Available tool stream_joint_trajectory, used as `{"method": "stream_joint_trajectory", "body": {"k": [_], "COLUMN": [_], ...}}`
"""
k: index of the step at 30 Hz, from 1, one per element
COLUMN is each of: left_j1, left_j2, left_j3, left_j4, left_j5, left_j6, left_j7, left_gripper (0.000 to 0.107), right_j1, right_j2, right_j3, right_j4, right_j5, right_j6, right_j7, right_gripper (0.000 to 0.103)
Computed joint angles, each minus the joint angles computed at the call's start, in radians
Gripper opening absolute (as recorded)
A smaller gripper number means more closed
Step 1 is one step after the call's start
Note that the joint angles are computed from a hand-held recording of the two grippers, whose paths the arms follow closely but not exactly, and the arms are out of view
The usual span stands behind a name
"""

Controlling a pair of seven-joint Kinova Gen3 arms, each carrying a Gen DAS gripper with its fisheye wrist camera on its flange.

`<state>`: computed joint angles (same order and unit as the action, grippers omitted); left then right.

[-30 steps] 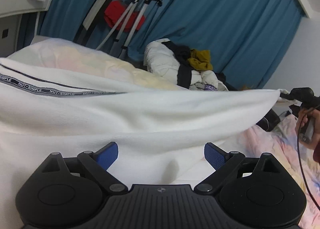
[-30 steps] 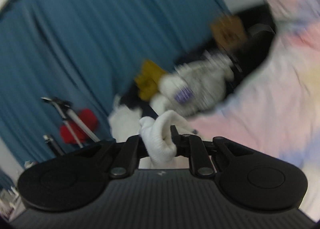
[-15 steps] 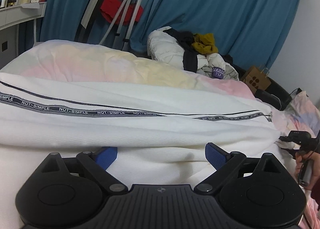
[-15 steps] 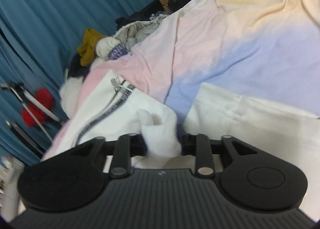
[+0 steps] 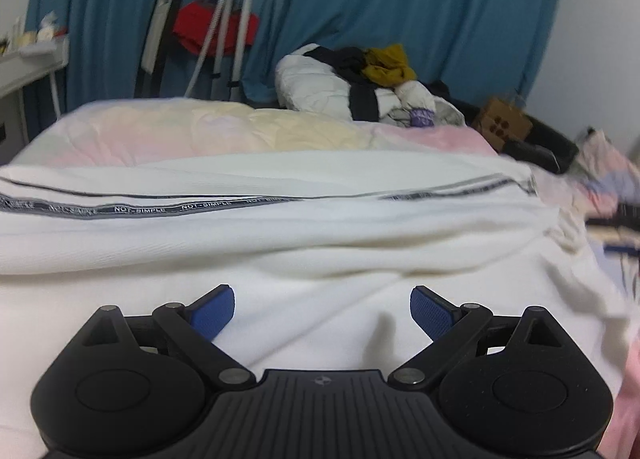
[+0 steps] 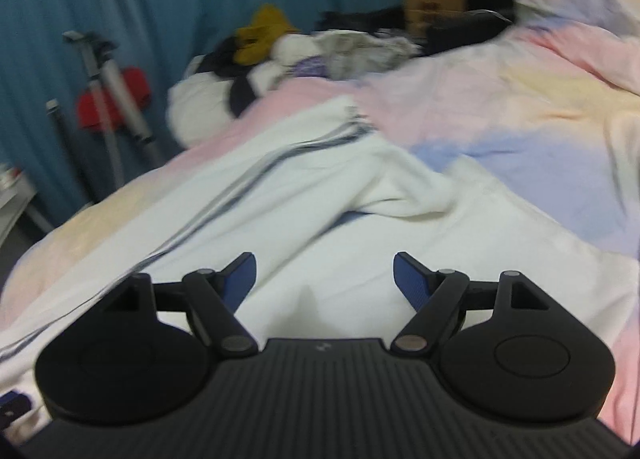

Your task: Fold clothes

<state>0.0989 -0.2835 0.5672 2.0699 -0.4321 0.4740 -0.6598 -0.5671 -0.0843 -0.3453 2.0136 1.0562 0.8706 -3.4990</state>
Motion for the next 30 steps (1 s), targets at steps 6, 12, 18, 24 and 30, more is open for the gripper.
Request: {"method": "stream_joint_trajectory", "body": {"k": [6,12,18,24,30], "left_j1": [0.140,0.393,0.416,0.138,-0.108], "left_j2": [-0.012,-0.008,-0.168,-0.420,-0.531], "left_j3": [-0.097,-0.333,-0.446,-0.574,-0.834], "left_j4": [-0.106,-0.254,-0.299,-0.331,-0.302], "left_j5": [0.025,0.005,0.052,0.273,0.486], "left_j6": [0.187,0.421,0.665,0.909,1.133], "left_j7": [-0.027,0.080,0.179,0.109,-0.057], "left_gripper": [0.096,0.096,0.096,0.096,0.095], "right_j1": [0.054,-0.088,-0.058,-0.037,-0.039], "right_j2": [-0.039,-0.067,-0.091,-0.056,-0.044], "right_j3": [-0.167,-0.063,-0.024,-0.016,-0.027], "right_j4": [0.095,0.179,0.237,0.218,0.191], "right_j5": [0.236,0.332,0.361,0.313,0.235], "right_j6": [0.073,0.074,-0.038,-0.051,0.010], "right_j7": [-0.221,-0.292,-0.313,-0.289,-0.242], "right_gripper": [0.077,0.077,0.077,0.077,0.077]}}
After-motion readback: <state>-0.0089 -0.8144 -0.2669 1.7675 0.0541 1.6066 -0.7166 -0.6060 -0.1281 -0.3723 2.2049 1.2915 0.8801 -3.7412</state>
